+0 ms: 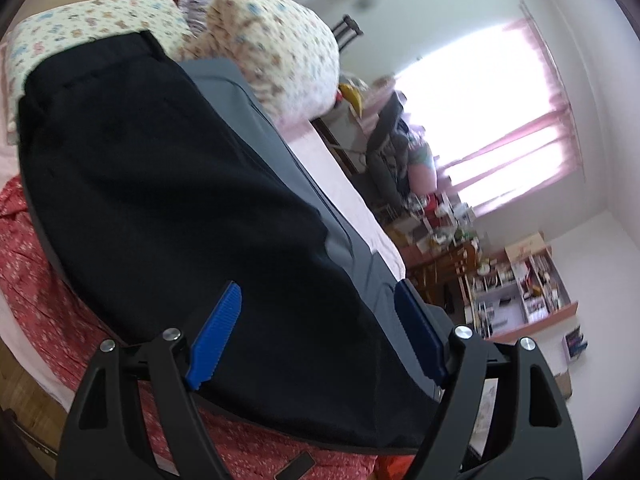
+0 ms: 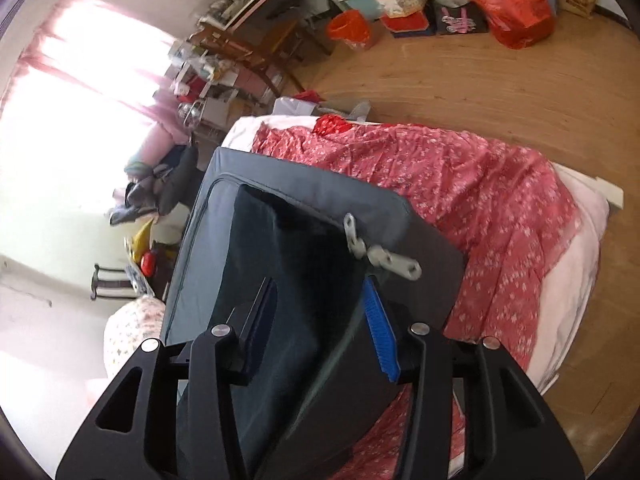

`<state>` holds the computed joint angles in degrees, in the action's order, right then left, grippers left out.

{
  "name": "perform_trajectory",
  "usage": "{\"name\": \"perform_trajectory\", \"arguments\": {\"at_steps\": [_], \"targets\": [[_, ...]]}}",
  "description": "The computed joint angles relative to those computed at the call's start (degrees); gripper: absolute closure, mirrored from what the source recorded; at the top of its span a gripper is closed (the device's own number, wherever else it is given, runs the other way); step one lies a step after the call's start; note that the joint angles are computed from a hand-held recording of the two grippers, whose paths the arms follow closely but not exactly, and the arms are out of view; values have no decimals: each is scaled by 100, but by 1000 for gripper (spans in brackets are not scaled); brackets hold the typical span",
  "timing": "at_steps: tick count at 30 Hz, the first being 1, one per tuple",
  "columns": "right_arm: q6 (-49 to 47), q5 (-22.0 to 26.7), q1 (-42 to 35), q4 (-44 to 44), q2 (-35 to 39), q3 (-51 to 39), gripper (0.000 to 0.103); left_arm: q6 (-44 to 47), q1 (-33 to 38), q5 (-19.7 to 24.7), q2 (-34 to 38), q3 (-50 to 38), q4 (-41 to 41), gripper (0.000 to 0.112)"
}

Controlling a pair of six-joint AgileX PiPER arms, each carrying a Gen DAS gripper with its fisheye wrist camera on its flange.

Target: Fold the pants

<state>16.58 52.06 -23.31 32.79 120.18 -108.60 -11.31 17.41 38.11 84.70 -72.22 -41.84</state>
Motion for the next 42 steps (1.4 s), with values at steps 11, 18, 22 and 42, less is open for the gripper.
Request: {"name": "perform_trajectory", "arguments": {"at_steps": [11,18,22,42], "targets": [[-331,655,-6,40,682,-1617,97,-863,-619,-220,28,-128,691,33],[-350,477,-221,144,226,-429,67,-988,-665,-98,169,-271,783,33],[-762,178,-457,833,61,-22,46,-878,-716,-2,314,-472,737,32],[-822,286,-165,1091,800,-613,58,-622,-546,300,281,-543,533,18]]}}
